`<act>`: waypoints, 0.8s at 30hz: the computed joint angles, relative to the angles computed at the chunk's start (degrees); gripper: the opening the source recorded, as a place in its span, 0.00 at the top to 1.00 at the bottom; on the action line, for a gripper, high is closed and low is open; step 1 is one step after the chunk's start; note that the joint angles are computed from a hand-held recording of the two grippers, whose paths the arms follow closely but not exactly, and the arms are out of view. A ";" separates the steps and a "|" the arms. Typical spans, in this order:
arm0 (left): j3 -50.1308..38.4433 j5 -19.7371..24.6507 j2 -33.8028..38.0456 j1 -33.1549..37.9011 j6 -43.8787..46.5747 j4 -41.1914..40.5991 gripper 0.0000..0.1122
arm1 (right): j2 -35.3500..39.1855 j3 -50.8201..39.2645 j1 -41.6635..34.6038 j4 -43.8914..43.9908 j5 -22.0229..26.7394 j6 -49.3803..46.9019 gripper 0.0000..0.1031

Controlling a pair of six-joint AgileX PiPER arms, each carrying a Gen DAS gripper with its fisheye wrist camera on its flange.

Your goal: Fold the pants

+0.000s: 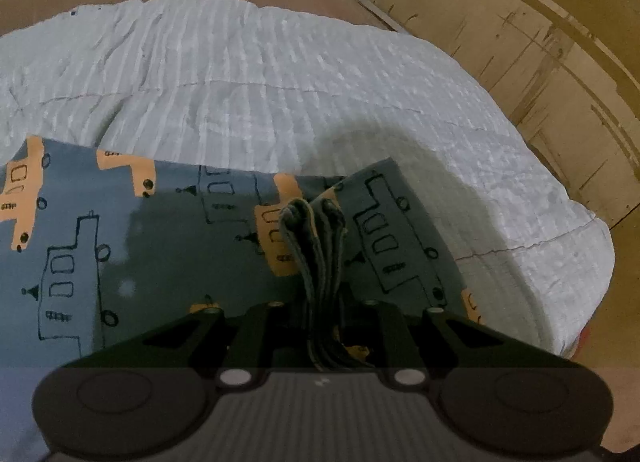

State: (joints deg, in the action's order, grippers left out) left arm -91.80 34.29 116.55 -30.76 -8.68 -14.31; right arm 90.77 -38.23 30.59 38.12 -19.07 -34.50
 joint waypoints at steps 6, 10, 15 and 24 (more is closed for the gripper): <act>-0.02 0.06 -0.20 -0.60 -2.90 1.64 0.87 | -0.18 -0.28 -0.17 -0.35 0.66 2.01 0.88; -0.61 0.08 0.06 -1.29 -5.21 3.68 0.87 | 0.07 -0.48 -0.17 -0.38 0.36 3.46 0.88; -1.57 0.90 0.01 -2.24 -8.47 7.07 0.88 | 0.24 -0.53 -0.77 -2.80 0.14 8.13 0.87; -8.82 5.10 -1.46 -4.28 -12.82 13.10 0.89 | -4.71 -2.00 0.39 5.13 -1.06 4.16 0.87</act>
State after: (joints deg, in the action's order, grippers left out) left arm -100.61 39.38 115.09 -35.04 -21.50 -1.21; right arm 86.06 -40.23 30.97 43.25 -20.13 -30.35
